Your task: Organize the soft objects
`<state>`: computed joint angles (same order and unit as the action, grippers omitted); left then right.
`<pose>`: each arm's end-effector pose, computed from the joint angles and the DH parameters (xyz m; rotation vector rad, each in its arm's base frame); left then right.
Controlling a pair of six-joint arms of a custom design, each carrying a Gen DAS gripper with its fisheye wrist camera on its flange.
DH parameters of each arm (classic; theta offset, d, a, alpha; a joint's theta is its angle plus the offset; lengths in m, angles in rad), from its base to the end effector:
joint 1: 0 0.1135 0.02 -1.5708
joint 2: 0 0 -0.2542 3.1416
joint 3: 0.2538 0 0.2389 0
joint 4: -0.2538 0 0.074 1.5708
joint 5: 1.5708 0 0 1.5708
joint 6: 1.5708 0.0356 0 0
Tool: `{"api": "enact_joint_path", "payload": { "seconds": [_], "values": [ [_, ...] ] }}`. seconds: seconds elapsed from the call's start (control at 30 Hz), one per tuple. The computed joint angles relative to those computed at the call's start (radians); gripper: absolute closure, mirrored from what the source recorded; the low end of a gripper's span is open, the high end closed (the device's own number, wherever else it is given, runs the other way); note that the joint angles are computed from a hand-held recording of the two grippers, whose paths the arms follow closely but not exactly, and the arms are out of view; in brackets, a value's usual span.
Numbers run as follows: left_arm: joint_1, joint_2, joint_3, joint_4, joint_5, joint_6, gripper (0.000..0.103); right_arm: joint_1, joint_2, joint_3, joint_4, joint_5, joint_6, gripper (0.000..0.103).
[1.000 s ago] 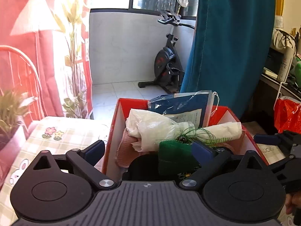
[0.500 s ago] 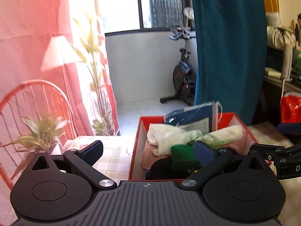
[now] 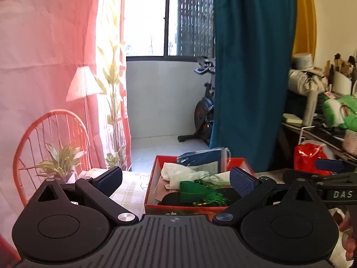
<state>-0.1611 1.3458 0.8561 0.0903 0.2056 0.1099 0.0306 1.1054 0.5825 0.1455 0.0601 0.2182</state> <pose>0.2909 -0.0546 0.2631 0.3985 1.9280 -0.2359 0.2380 0.0051 0.2368 0.2221 1.9363 0.1061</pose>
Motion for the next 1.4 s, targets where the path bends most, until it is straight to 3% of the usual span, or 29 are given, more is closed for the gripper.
{"api": "enact_joint_path", "payload": {
  "seconds": [0.3, 0.53, 1.4],
  "values": [
    [-0.015, -0.245, -0.136, -0.067, -0.077, 0.004, 0.0, 0.171, -0.292, -0.063, -0.189, 0.216, 0.027, 0.0],
    [0.012, -0.339, -0.163, -0.117, -0.066, 0.023, 0.0, 0.331, -0.392, -0.043, -0.34, 0.427, 0.049, 0.0],
    [0.047, -0.369, -0.196, -0.125, -0.056, -0.011, 0.0, 0.365, -0.394, -0.041, -0.356, 0.421, 0.056, 0.0]
  ]
}}
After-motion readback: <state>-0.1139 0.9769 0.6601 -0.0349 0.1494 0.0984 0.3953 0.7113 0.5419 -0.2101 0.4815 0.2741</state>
